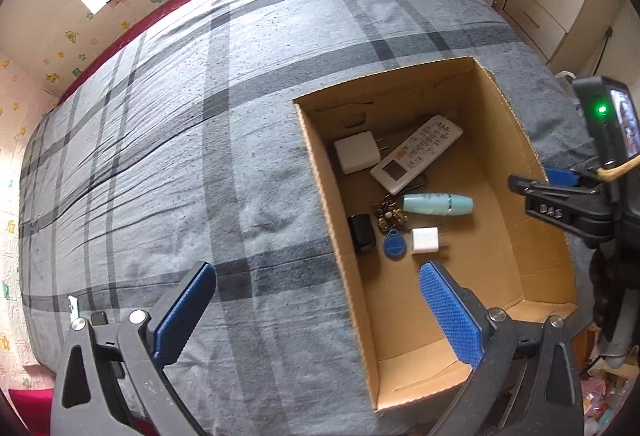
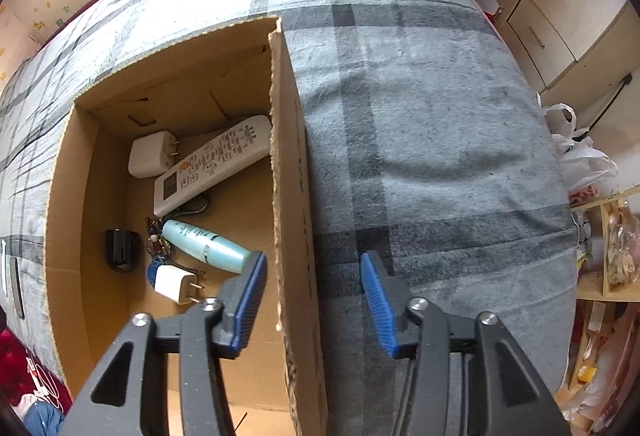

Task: Organize rigid objects

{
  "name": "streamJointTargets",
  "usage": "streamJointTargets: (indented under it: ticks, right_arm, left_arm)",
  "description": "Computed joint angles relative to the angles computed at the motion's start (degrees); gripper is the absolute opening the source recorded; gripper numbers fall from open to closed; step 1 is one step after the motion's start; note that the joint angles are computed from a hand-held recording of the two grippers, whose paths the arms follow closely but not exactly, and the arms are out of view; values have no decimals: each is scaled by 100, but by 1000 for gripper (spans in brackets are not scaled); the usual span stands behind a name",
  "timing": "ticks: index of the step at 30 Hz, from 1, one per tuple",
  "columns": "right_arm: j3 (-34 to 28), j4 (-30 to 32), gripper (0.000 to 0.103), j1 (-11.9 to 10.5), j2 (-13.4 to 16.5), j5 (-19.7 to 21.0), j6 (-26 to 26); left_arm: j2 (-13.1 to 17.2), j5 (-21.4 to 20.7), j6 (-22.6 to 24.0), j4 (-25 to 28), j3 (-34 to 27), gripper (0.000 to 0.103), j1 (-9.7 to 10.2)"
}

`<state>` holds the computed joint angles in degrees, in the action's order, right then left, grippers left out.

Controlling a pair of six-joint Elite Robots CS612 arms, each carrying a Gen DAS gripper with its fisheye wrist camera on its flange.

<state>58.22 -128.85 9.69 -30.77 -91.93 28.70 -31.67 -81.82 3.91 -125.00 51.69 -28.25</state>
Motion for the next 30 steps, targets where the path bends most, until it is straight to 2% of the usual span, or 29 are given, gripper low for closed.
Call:
streamJointTargets:
  ticks: [9, 13, 22, 30]
  right_arm:
    - [344, -212, 88, 65, -364, -118, 45]
    - [402, -87, 97, 112, -516, -252, 132]
    - [501, 110, 100, 220, -895, -516, 226]
    - [425, 362, 103, 322, -1118, -542, 189]
  left_arm:
    - [-179, 137, -12, -80, 193, 103, 30]
    - [-263, 94, 15, -36, 244, 103, 58]
    - [-493, 14, 146, -33, 373, 103, 108]
    - [-705, -24, 230, -98, 507, 103, 157]
